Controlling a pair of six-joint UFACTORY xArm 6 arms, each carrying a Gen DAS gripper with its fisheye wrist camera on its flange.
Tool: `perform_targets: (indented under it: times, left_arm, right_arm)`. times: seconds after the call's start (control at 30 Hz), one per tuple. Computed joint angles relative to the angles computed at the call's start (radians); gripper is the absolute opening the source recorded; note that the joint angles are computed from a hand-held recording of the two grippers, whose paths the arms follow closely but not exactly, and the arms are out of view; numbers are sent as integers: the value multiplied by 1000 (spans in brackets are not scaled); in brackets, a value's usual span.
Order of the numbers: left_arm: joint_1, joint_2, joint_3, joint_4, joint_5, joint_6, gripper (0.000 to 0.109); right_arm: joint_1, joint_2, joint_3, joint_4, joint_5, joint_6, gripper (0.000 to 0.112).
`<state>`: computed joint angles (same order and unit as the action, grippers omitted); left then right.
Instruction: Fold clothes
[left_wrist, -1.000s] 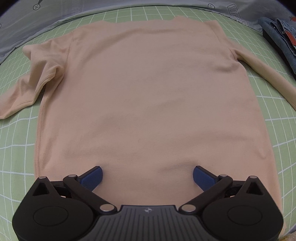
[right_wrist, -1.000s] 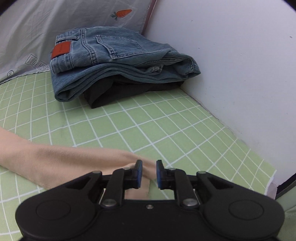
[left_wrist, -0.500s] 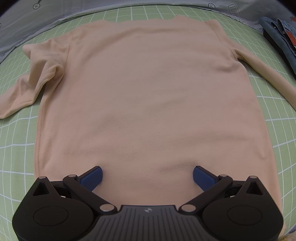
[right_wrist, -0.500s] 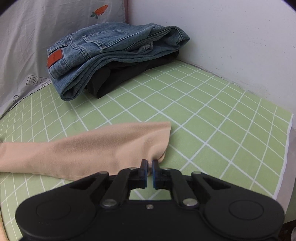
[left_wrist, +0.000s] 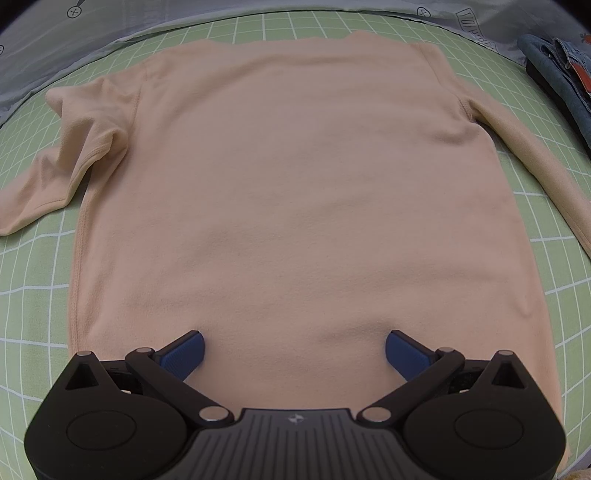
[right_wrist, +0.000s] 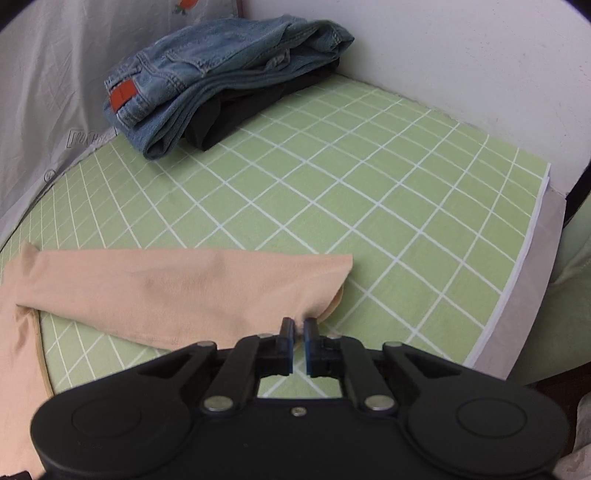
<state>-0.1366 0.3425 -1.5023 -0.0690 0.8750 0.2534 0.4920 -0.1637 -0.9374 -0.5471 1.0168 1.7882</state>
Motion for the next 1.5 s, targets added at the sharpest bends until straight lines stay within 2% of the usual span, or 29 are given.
perform_targets:
  times: [0.1,0.13,0.17,0.2,0.23,0.3,0.33,0.37,0.43,0.5,0.6,0.63,0.67,0.73,0.83,0.9,0.93,0.97,1.0,1.17,1.3,1.33,1.4,1.43,1.47,1.5]
  left_arm:
    - [2,1,-2,-2,2,5,103]
    - [2,1,-3,-3,4,7,103]
    - [3,2,-5,-3,4,8,103]
    - [2,5,-8,-3,4,6,103]
    - [2,8,-12,-3,4,6,103]
    - [1,12,-18,-3,4,3,103]
    - [0,12,-18,-2,2,1,103]
    - [-1,12,-18,-1,1,-1,103]
    - [-1,8,-10,-3,-6,-1,103]
    - [0,10,-13,-4,-7,1,103]
    - [0,13,-16,-6,-7,3,103]
    - [-1,10,-11,-5,-9,3,103]
    - [-2,7,-7,-5,-10,2,103]
    - [-1,11,-14,-6,-5,5,103]
    - [-1,15,-21,-7,0,7,103]
    - [0,17,-25,-8,3,10,103]
    - [1,18,-27,-8,4,11,103]
    - [2,19,-29,-8,6,12,103]
    - [2,20,-31,-9,7,13,103]
    - [2,27,-43,-11,14,22,103]
    - [6,25,-38,-14,8,27,103]
    - [7,23,-35,-16,4,28,103]
    - [5,18,-26,-15,-3,24,103]
    - [4,12,-16,-15,-10,21,103]
    - [4,5,-4,-17,-20,22,103]
    - [4,-2,8,-19,-30,23,103]
  right_arm:
    - [0,29,-20,54,21,-29,10]
    - [15,53,-61,29,82,-35,23]
    - [29,83,-108,-3,150,-48,43]
    - [43,109,-145,-53,197,-64,51]
    - [52,129,-170,-109,214,-90,53]
    - [50,161,-210,-188,192,-173,58]
    - [46,179,-229,-223,171,-206,66]
    - [37,200,-245,-263,126,-239,73]
    - [5,248,-274,-341,-5,-309,75]
    - [-36,325,-335,-374,-138,-399,75]
    - [-104,470,-464,-334,-346,-535,58]
    - [-122,519,-511,-303,-400,-581,49]
    - [-135,565,-559,-266,-438,-620,44]
    - [-157,661,-663,-172,-505,-714,44]
    - [-160,764,-796,-65,-498,-835,44]
    - [-160,793,-830,-36,-500,-876,38]
    - [-161,797,-829,-42,-514,-877,26]
    - [-160,799,-831,-35,-517,-894,6]
    - [-156,802,-843,-36,-500,-912,4]
    - [-138,828,-902,-170,-382,-882,3]
    - [-143,828,-913,-138,-362,-804,4]
    - [-140,829,-918,-130,-349,-796,7]
    - [-128,823,-931,-110,-297,-783,26]
    - [-117,816,-935,-113,-261,-761,49]
    - [-105,800,-921,-133,-247,-725,64]
    - [-92,775,-888,-160,-254,-685,68]
